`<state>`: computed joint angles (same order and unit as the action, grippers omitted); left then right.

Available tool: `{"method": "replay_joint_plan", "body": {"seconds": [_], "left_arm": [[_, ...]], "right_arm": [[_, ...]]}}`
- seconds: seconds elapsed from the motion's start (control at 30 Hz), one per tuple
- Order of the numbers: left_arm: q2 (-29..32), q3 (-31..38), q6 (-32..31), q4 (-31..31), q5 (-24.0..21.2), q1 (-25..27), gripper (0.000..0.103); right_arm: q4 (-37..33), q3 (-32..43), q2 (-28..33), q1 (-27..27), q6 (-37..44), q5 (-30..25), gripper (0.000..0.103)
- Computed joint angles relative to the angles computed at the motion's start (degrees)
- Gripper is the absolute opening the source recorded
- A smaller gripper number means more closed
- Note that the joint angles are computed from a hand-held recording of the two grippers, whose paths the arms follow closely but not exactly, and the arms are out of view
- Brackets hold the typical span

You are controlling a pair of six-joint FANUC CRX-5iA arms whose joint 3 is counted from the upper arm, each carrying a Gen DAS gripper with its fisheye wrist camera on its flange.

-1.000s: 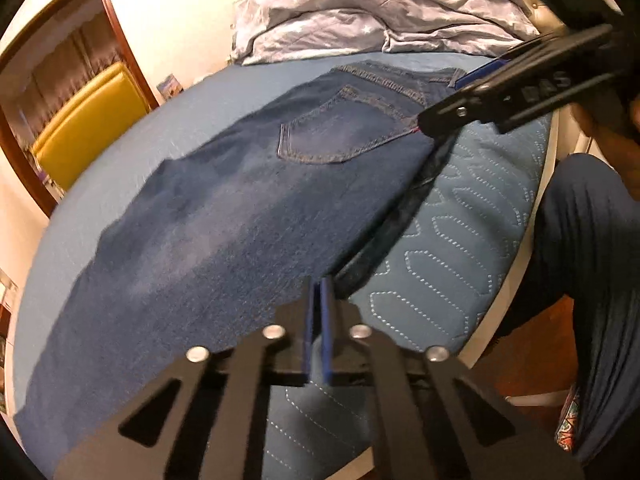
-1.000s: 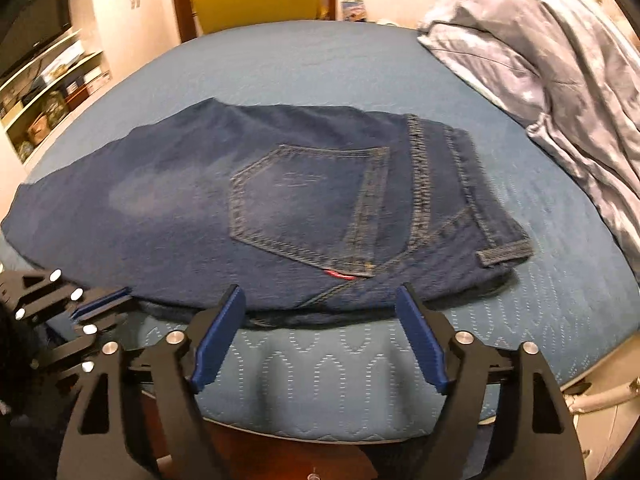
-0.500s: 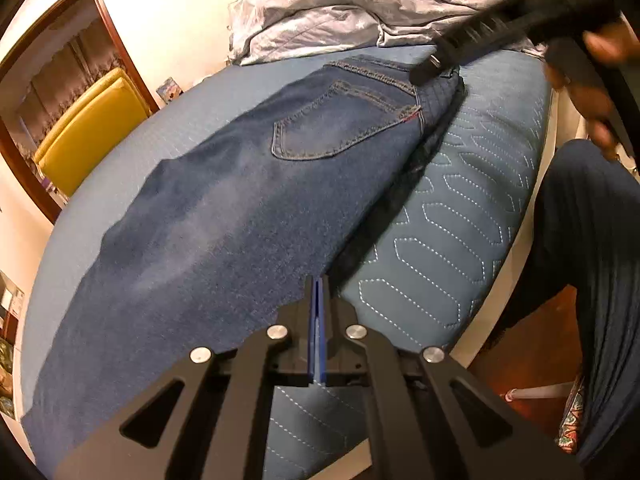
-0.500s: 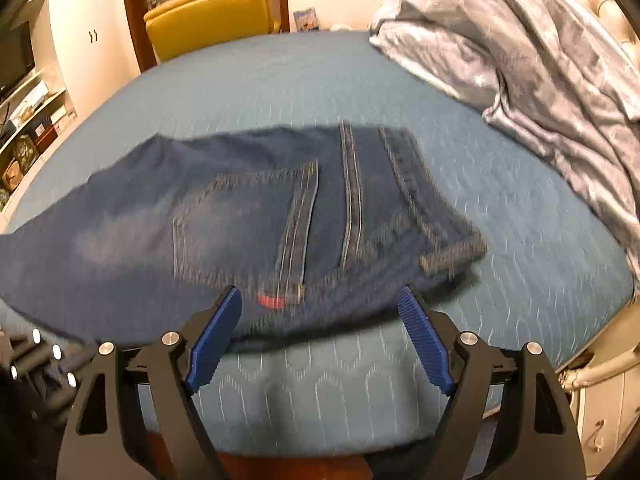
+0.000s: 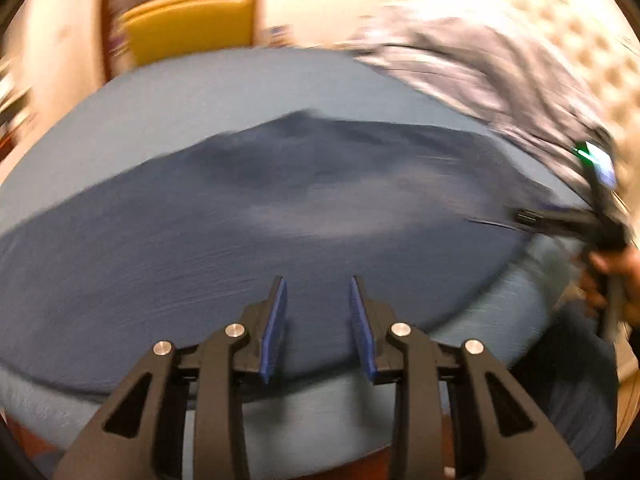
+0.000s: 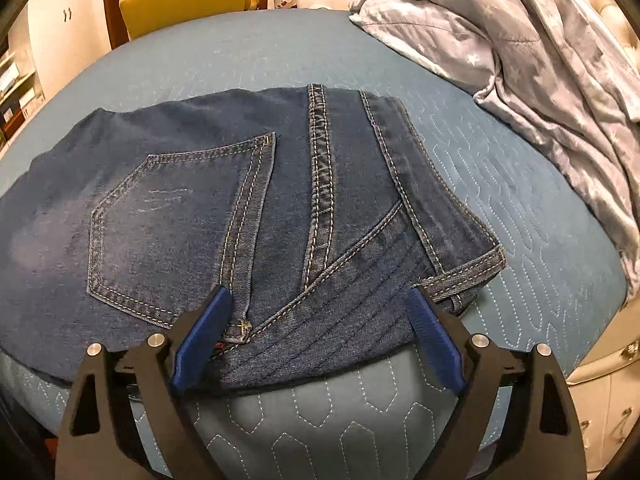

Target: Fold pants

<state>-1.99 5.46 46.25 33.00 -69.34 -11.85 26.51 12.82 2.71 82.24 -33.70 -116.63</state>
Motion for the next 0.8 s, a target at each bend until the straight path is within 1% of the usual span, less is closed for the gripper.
{"method": "replay_joint_plan", "body": {"seconds": [0.03,0.07,0.1,0.13,0.17,0.23,0.27,0.37,0.4,0.43,0.47,0.5,0.53,0.57,0.6,0.63,0.67,0.7,0.73,0.77,0.8], "left_arm": [[1.16,1.36,2.32,-1.38,-0.78,1.27,0.034],[3.07,3.72,5.38,-3.51,-2.76,3.09,0.035],[4.06,4.45,6.53,-3.61,-3.58,4.85,0.032],[4.75,4.04,6.02,-0.70,-4.60,7.80,0.031],[4.93,4.40,6.58,-0.74,-4.76,9.40,0.033],[4.52,4.67,6.82,-2.13,-3.48,12.30,0.037],[4.64,5.14,8.03,-3.41,-2.62,14.22,0.045],[7.38,7.68,11.02,-2.49,-2.68,20.40,0.045],[8.13,9.12,12.66,-3.66,-2.25,21.50,0.045],[9.03,11.89,15.82,-7.83,-0.17,22.66,0.045],[9.63,13.41,17.11,-9.54,1.26,23.29,0.045],[10.35,14.47,17.50,-9.36,2.85,24.30,0.045],[11.07,15.00,16.95,-7.85,4.47,25.26,0.045],[11.61,15.24,15.82,-6.81,7.42,25.77,0.046],[12.55,15.77,13.20,-5.36,8.99,26.04,0.053],[15.25,18.59,10.87,-4.89,7.56,26.05,0.058],[18.70,23.56,11.54,-7.29,3.50,25.98,0.061],[22.47,29.56,14.81,-11.63,-0.55,25.57,0.060],[24.93,33.77,18.80,-16.18,-2.65,25.56,0.057],[26.69,36.63,21.61,-17.72,-4.07,26.07,0.043],[27.67,38.00,23.29,-16.27,-4.88,26.96,0.034]], "right_arm": [[-0.25,0.38,0.27,-0.22,0.42,-0.33,0.086],[-0.42,0.76,0.57,-0.38,0.73,-0.57,0.086],[-0.58,0.92,0.71,-0.45,0.82,-0.80,0.086],[-0.68,1.08,0.76,-0.63,1.12,-0.95,0.086],[-0.88,1.53,1.09,-0.80,1.50,-1.39,0.086],[-1.26,2.95,2.07,-1.26,2.69,-2.49,0.086],[-1.61,3.79,2.67,-1.63,3.30,-3.24,0.086],[-2.19,5.36,3.77,-1.84,1.62,-4.09,0.086],[-2.17,5.42,3.90,-1.73,1.30,-4.19,0.086],[-1.97,5.44,4.05,-1.61,1.56,-4.38,0.086],[-1.83,5.26,3.98,-1.56,1.99,-4.41,0.086],[-1.84,5.01,3.76,-1.55,2.04,-4.20,0.086],[-1.99,4.89,3.55,-1.60,1.73,-3.88,0.086],[-2.30,4.55,3.09,-1.63,0.85,-3.24,0.086],[-2.51,4.35,2.84,-1.61,0.14,-2.76,0.086],[-2.73,3.50,2.00,-1.60,-0.82,-2.08,0.086],[-3.11,3.21,1.55,-1.62,-1.73,-1.53,0.086],[-3.15,3.16,1.47,-1.58,-1.97,-1.39,0.086],[-3.12,2.85,1.24,-1.52,-2.03,-1.27,0.086],[-3.15,2.83,1.20,-1.48,-1.99,-1.19,0.086],[-3.20,2.72,1.05,-1.54,-1.80,-1.15,0.086]]}}
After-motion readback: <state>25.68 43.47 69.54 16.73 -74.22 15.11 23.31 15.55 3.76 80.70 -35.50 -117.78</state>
